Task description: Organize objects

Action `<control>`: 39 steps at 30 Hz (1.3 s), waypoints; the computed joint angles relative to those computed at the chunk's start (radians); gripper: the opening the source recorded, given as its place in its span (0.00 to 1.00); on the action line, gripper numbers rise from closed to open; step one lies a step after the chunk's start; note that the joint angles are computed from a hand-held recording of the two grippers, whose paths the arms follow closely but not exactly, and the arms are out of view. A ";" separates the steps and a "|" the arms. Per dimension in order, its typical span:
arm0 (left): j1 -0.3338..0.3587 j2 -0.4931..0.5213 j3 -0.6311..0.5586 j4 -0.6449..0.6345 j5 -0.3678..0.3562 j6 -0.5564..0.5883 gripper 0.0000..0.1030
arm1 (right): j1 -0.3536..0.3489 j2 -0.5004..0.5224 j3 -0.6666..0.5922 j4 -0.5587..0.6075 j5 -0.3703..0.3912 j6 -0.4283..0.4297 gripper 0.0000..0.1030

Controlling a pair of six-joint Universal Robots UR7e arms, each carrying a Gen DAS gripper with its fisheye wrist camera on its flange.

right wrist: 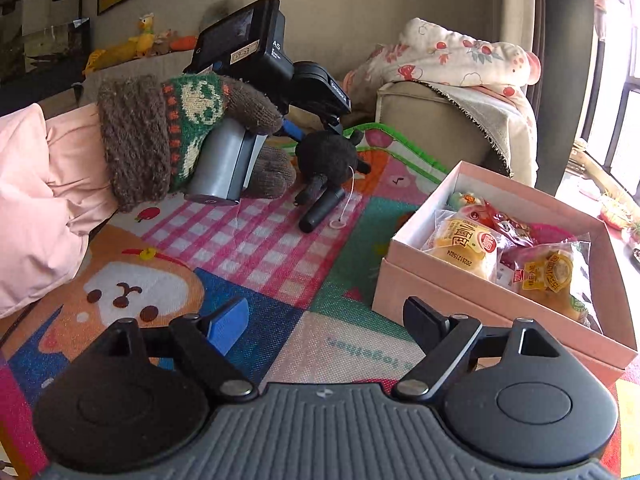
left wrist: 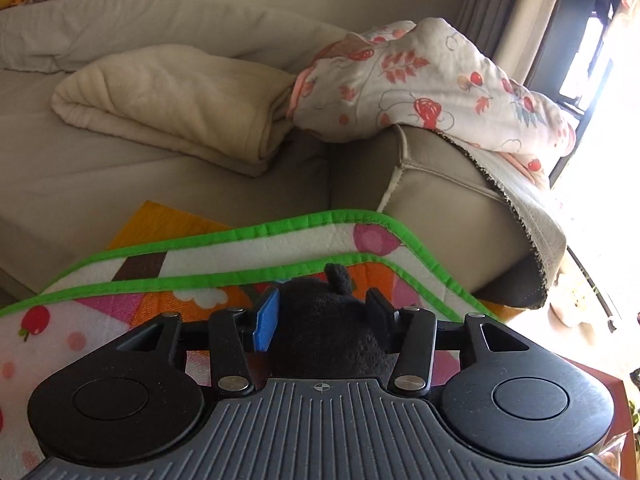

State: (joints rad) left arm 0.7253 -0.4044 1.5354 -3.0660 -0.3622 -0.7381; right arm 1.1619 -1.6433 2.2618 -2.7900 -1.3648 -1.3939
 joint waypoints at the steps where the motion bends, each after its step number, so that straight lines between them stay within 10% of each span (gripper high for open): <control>1: 0.000 0.005 -0.006 0.011 0.003 0.002 0.55 | -0.009 -0.001 -0.001 0.000 0.003 -0.001 0.87; 6: 0.012 0.038 -0.052 0.012 0.030 0.018 0.62 | -0.039 0.010 -0.016 0.042 -0.001 -0.002 0.90; 10: 0.074 -0.004 -0.051 0.063 -0.209 -0.136 0.95 | -0.047 0.028 -0.016 0.031 -0.013 0.014 0.90; 15: 0.058 0.023 -0.038 -0.062 -0.195 -0.017 0.68 | -0.062 0.021 -0.018 0.049 0.015 0.018 0.91; 24: -0.073 -0.042 0.337 -0.577 -0.167 0.073 0.68 | -0.026 0.038 -0.003 -0.003 -0.036 0.005 0.89; 31: -0.132 -0.046 0.526 -0.806 -0.113 -0.083 0.68 | 0.124 0.116 0.017 -0.088 -0.093 -0.022 0.65; 39: -0.172 0.019 0.499 -1.102 0.035 0.080 0.68 | 0.285 0.361 -0.082 -0.239 -0.234 0.178 0.40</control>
State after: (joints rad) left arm 0.5534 -0.3853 2.0345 -4.1680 -0.3271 -0.6583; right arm 1.4469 -1.2821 2.1802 -3.0292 -1.5983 -1.2156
